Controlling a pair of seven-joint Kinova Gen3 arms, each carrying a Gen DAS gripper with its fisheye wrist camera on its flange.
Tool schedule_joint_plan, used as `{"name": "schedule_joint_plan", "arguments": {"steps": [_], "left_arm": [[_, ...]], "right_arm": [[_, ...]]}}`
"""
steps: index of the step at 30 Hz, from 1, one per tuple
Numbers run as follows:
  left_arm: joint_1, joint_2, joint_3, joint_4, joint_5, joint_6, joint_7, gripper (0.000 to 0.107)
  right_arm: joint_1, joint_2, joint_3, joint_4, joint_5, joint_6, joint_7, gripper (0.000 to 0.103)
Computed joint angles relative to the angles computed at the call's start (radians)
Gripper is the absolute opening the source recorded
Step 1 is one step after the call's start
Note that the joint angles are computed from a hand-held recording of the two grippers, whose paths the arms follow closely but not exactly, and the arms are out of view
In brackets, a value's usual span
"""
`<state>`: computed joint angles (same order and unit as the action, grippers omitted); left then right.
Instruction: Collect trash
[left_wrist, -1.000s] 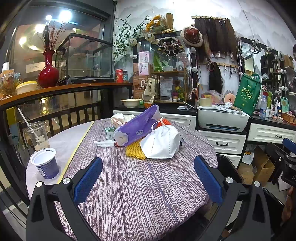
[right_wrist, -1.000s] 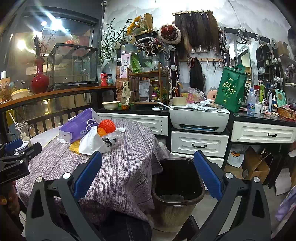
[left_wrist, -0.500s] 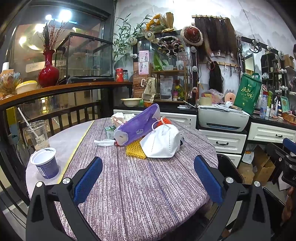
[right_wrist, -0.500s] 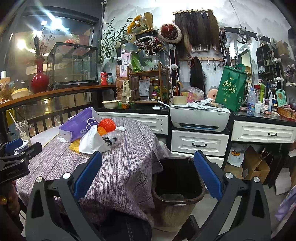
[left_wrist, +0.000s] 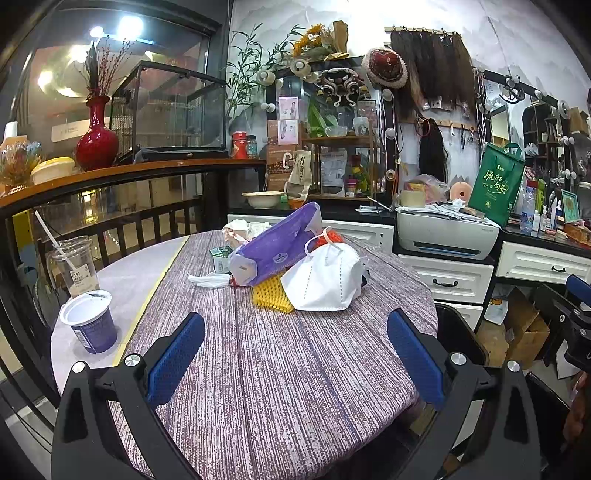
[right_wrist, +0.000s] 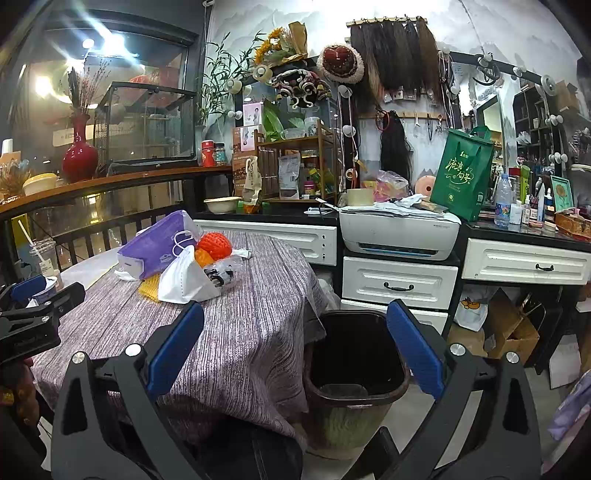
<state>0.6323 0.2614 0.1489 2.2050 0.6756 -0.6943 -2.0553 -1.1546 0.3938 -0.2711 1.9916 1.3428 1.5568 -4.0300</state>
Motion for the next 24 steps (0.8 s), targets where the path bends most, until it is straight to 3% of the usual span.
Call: {"name": "schedule_joint_plan", "arguments": {"steps": [12, 14, 16, 20, 24], "left_arm": [[-0.004, 0.001, -0.001, 0.000, -0.001, 0.010, -0.003, 0.098], [0.001, 0.006, -0.008, -0.010, 0.021, 0.019, -0.024, 0.098], [-0.013, 0.005, -0.015, -0.032, 0.036, 0.080, -0.042, 0.098], [-0.019, 0.003, -0.062, -0.094, 0.129, 0.223, -0.129, 0.098], [-0.008, 0.000, -0.105, -0.137, 0.227, 0.303, -0.227, 0.098]], "right_arm": [[0.008, -0.005, -0.001, -0.003, -0.003, -0.016, 0.015, 0.097], [0.003, -0.015, 0.018, -0.001, -0.002, -0.049, 0.029, 0.097], [0.001, -0.036, 0.051, -0.001, 0.001, -0.114, 0.083, 0.097], [0.132, -0.078, -0.015, 0.006, 0.035, -0.271, 0.175, 0.097], [0.315, -0.084, -0.111, -0.020, 0.066, -0.434, 0.287, 0.097]]}}
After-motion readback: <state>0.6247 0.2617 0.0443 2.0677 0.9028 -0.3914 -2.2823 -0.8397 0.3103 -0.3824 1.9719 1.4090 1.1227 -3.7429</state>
